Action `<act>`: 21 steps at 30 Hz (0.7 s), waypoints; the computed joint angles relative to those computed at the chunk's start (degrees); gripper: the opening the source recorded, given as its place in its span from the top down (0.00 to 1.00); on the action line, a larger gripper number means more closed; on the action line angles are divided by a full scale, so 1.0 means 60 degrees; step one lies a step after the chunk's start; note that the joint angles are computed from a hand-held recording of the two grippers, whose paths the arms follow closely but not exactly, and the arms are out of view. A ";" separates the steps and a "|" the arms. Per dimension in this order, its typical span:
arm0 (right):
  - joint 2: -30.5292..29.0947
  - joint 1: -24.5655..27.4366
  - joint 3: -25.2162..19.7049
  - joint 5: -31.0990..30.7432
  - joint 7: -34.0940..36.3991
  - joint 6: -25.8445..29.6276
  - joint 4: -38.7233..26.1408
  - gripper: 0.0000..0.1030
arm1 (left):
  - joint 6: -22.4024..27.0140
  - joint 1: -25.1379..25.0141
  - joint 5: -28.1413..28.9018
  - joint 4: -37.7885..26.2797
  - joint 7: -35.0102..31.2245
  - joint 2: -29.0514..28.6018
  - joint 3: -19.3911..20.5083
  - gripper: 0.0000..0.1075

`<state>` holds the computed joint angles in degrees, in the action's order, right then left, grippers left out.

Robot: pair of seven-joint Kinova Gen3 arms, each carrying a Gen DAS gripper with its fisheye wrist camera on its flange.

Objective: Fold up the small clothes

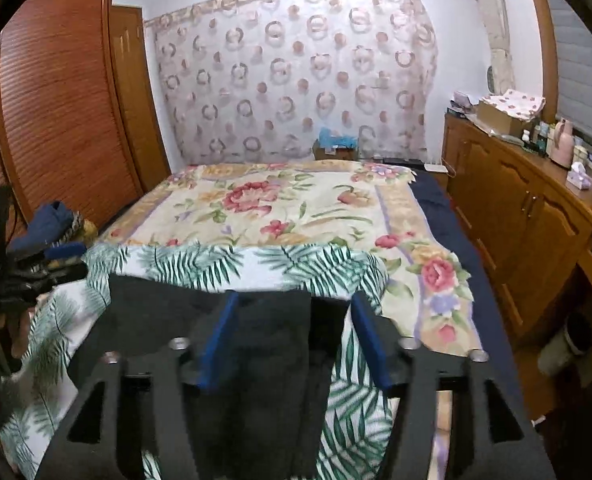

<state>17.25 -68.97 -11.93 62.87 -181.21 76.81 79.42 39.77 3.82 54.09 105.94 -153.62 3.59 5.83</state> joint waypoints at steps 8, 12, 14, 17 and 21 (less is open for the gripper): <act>0.0411 0.0421 0.0113 -0.1394 0.1074 -0.0425 -0.0522 0.37 | 0.0096 0.0267 -0.1741 -0.0487 0.1802 0.0825 0.0259 0.26; 0.0462 0.0489 0.0355 -0.1722 0.1440 -0.0425 -0.0805 0.30 | -0.0045 0.0357 -0.2382 -0.0649 0.2348 0.1094 0.0469 0.26; 0.0448 0.0675 0.0425 -0.1933 0.1639 -0.0590 -0.0917 0.25 | -0.0039 0.0302 -0.2417 -0.0682 0.2378 0.1195 0.0582 0.26; 0.0203 0.1173 0.0444 -0.2558 0.1552 -0.1423 -0.0623 0.20 | 0.0120 0.0137 -0.2258 -0.0719 0.2253 0.1323 0.0691 0.26; -0.0147 0.1527 0.0411 -0.2863 0.1361 -0.2254 -0.0181 0.19 | 0.0320 -0.0028 -0.2075 -0.0739 0.2032 0.1439 0.0790 0.32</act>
